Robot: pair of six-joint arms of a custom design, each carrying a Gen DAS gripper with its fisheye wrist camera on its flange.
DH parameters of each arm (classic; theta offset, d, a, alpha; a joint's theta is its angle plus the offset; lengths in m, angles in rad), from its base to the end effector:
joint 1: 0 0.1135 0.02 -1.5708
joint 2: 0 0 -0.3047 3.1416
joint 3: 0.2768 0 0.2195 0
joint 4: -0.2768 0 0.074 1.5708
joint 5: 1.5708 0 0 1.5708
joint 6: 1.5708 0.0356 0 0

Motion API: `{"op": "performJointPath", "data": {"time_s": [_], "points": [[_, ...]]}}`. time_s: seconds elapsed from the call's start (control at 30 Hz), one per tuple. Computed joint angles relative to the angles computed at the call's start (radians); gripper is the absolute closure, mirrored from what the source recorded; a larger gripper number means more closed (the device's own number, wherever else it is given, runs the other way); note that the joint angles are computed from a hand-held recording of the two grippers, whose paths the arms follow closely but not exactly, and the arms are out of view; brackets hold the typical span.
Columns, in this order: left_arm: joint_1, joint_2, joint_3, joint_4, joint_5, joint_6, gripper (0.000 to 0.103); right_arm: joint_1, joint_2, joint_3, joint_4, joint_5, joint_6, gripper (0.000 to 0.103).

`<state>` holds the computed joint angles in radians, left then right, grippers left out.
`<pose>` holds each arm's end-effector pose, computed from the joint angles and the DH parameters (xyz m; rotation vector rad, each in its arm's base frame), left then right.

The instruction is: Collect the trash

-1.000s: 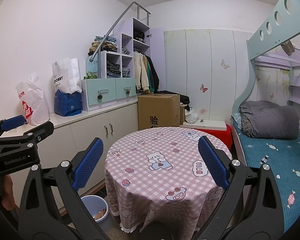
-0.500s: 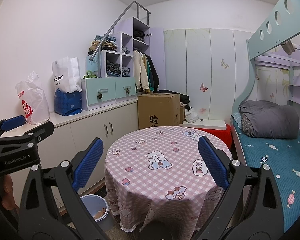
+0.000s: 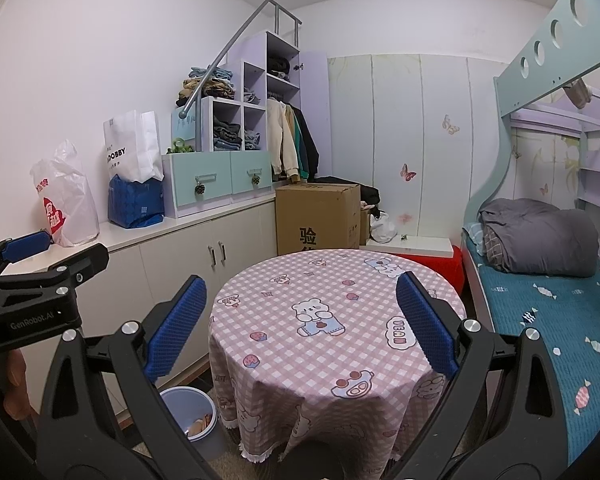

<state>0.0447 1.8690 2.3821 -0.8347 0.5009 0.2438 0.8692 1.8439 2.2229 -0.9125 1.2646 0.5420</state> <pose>0.3643 -0.0008 0.5274 0.5176 1.7871 -0.2736 0.2513 0.2447 0.4977 0.3995 1.6873 -0.3001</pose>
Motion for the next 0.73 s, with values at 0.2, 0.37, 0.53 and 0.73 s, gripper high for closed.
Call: {"op": "performJointPath", "data": {"time_s": [0.2,0.37,0.53,0.73], "points": [[-0.010,0.017,0.029,-0.015,-0.011,-0.001,0.010,-0.002,-0.016,-0.041,0.025,-0.002,-0.001,0.009],[-0.021,0.028,0.034,-0.011,-0.027,0.005,0.010,-0.010,-0.040,-0.096,0.060,-0.012,0.001,0.009],[-0.044,0.052,0.047,-0.009,-0.051,0.011,0.010,-0.049,-0.085,-0.202,0.126,-0.047,0.002,0.009],[-0.103,0.197,0.291,-0.133,-0.095,0.028,0.010,-0.125,-0.125,-0.306,0.152,-0.131,0.044,0.009]]}}
